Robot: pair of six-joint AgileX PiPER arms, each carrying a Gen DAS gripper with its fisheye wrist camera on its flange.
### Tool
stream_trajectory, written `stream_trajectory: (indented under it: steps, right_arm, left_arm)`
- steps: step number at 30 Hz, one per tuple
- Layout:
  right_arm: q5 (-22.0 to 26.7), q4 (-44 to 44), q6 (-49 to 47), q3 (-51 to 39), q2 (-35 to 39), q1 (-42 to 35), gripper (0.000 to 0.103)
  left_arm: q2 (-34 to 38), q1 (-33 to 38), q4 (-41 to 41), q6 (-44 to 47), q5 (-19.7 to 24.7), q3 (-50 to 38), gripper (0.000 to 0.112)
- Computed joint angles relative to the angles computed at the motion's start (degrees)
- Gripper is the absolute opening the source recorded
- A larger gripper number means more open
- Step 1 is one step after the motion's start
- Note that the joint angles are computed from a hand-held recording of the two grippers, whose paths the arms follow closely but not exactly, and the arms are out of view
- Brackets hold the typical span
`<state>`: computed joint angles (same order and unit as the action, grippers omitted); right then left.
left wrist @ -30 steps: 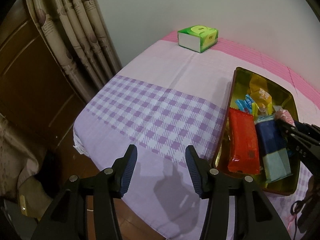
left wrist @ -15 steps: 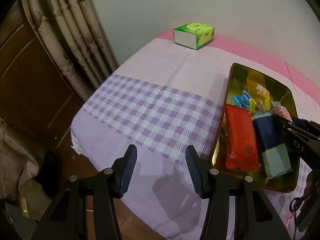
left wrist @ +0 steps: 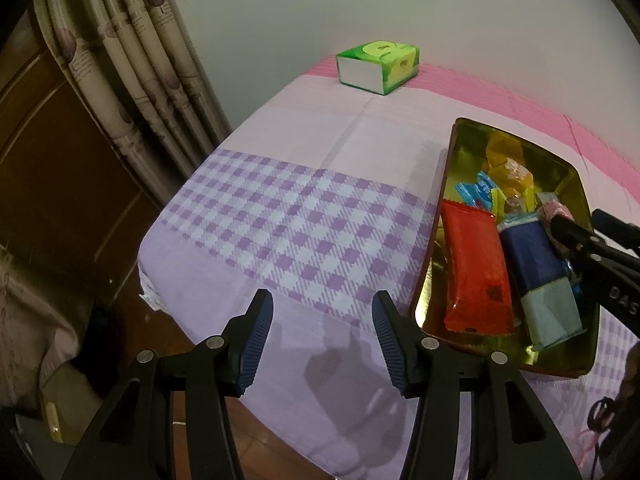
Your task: Organize snacks
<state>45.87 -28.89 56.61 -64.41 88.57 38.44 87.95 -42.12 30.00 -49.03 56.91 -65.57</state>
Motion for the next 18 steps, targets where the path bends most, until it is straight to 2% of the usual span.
stream_trajectory:
  steps: [2, 5, 9, 18]
  right_arm:
    - [1.43, 0.2, 1.03, -0.16, -1.15, 0.76, 0.068]
    - [2.8, 0.1, 4.17, 0.76, -3.82, 2.55, 0.081]
    - [7.01, -2.82, 7.52, 0.68, -5.17, 6.7, 0.087]
    - [10.22, -3.05, 12.91, 2.87, -7.43, 12.07, 0.095]
  left_arm:
    - [-0.03, -0.15, 0.11, 0.2, -0.06, 0.03, 0.053]
    - [0.12, -0.62, 0.36, 0.25, 0.01, 0.1, 0.053]
    - [0.26, -0.88, 0.2, 0.54, 0.04, 0.02, 0.053]
    - [0.52, -1.23, -0.05, 0.9, 0.2, -0.18, 0.054]
